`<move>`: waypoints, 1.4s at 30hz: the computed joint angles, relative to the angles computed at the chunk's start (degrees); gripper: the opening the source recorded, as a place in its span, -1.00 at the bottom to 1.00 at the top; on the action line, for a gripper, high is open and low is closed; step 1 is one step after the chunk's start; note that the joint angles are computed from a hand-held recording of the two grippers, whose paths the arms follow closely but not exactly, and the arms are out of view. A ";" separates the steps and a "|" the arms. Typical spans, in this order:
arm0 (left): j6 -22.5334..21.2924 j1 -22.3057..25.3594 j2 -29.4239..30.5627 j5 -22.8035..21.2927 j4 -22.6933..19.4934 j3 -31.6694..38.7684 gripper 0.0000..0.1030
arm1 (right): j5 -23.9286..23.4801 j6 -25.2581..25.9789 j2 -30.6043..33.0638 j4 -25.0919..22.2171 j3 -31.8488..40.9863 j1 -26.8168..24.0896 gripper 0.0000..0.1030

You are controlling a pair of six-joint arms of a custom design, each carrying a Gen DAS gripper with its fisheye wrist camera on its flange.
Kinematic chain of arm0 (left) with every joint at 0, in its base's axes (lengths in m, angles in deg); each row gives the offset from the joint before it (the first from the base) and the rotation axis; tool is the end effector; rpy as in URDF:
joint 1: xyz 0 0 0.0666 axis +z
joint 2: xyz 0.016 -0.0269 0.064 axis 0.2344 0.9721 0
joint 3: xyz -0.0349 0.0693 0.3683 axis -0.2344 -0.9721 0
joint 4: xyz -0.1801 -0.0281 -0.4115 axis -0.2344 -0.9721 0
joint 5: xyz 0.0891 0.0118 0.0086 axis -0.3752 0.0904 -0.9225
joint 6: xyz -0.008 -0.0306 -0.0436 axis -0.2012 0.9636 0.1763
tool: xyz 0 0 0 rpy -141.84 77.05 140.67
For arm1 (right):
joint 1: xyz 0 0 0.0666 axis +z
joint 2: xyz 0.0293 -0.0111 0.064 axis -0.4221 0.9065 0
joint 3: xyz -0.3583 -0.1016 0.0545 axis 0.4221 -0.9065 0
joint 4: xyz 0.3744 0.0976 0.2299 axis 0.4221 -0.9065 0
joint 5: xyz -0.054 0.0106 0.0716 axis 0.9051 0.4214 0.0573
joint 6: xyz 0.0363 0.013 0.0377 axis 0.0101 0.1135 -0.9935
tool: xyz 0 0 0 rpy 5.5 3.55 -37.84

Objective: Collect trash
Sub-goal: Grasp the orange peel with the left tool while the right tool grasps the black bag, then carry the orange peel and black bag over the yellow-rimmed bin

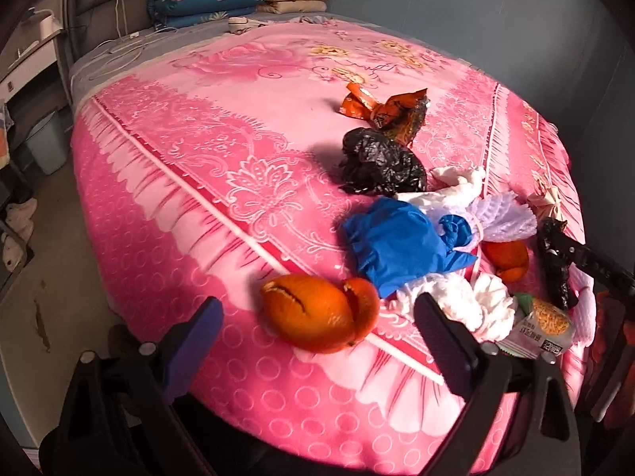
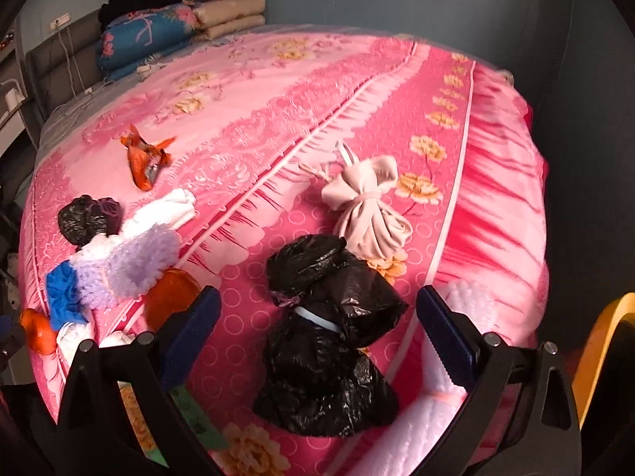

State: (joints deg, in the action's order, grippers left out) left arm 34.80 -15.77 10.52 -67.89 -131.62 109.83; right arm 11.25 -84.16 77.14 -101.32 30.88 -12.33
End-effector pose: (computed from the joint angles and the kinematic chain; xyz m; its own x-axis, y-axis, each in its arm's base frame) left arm 0.4684 -0.2600 0.3124 -0.8296 0.0293 -0.5576 0.1369 0.9788 -0.1523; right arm 0.4760 0.0956 0.2973 -0.7553 0.1823 -0.6295 0.2434 0.9699 -0.0112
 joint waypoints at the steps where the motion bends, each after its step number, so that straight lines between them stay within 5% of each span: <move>1: -0.19 0.04 0.06 0.52 0.43 -0.23 0.69 | -0.33 -0.59 0.29 -0.17 0.14 -0.17 0.84; 4: 0.33 0.31 0.98 2.43 1.04 -0.39 0.56 | -2.48 -1.54 1.70 -0.65 0.68 -0.95 0.82; 10: 1.75 1.08 3.27 5.57 1.05 0.50 0.05 | -7.10 -3.45 3.87 -2.10 1.33 -2.55 0.26; 15: 4.46 2.13 2.32 10.74 3.48 -0.90 -0.07 | -10.42 -3.10 2.88 -1.02 0.95 -3.49 -0.27; 29: 4.54 1.27 -6.23 11.65 9.16 -6.26 -0.20 | -29.20 -5.70 -10.82 -2.69 -3.38 -6.39 -0.32; 42: 4.01 -3.54 -13.52 9.60 7.10 -5.93 -0.20 | -37.03 -6.56 -26.16 -9.04 -6.09 -8.20 -0.32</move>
State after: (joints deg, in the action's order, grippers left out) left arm 38.81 -19.32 -3.00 -58.29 -124.51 103.90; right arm -25.79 -90.71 50.98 -110.36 24.79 -20.53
